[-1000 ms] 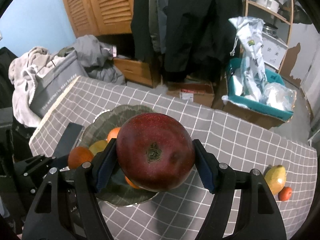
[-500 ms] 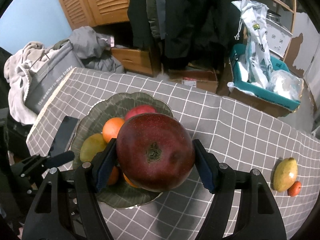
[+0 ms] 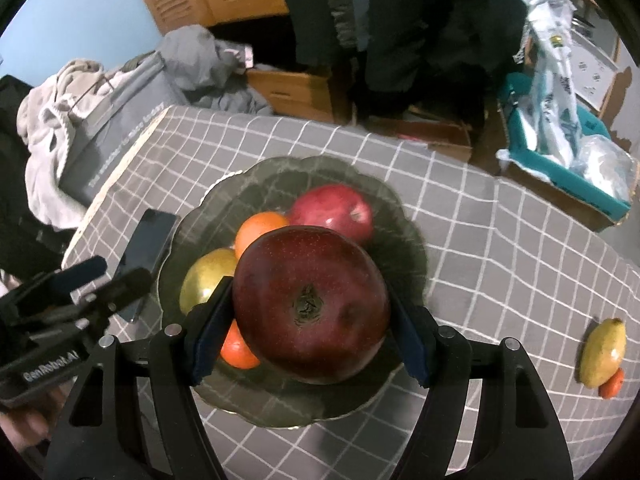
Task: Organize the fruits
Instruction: 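Open the left tool releasing the orange while the right tool releases the apple, then withdraw both tools from the bowl toward the pear and small orange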
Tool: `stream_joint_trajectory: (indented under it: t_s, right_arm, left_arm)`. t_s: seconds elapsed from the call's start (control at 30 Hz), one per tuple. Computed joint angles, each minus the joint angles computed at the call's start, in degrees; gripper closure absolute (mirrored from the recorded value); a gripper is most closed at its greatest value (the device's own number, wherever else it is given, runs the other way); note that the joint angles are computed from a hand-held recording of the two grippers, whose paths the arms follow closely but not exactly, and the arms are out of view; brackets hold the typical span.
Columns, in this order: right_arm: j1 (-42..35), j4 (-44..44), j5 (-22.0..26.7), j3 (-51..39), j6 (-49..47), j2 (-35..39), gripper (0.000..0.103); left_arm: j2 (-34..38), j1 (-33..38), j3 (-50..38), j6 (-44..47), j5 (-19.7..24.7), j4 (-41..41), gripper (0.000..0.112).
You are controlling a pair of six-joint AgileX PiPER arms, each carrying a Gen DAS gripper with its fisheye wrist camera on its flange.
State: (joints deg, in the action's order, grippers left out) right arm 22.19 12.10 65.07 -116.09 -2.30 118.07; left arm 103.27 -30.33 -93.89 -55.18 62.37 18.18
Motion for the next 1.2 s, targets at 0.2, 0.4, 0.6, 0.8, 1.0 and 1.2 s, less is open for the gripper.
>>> stream_joint_trajectory:
  t_s: [0.2,0.4,0.6,0.8,1.0,1.2]
  right_arm:
    - [1.6,0.6,2.0,-2.9,-0.7,2.6,0.029]
    - [2.9,-0.3,3.9,-4.8,-0.7,4.4,0.029]
    - [2.6,0.0,1.2,-3.1,-0.5,2.3,0.019]
    - [1.0,-0.5,0.3,-2.6,1.1,0.1,0.019]
    - [0.1,-4.7,-1.4,0.2,2.5,-3.9,0.019]
    - [-1.2,-8.8,-3.3,3.0,3.6,-8.6,0.019]
  left_arm:
    - [-1.4,0.9,1.4,-1.0,0.3,1.0,0.039]
    - [-2.4,1.4,2.5,-1.7,0.4,1.6,0.038]
    - [-3.0,1.4,2.6,-1.8,0.3,1.7,0.038]
    - [-3.3,0.6,1.2,-1.8,0.8,2.2,0.038]
    - [-3.0,-0.9,-1.3,-1.9,1.6,2.7,0.038]
    - [-2.2,-3.4,-5.3,-2.1,3.0,4.1,0.032]
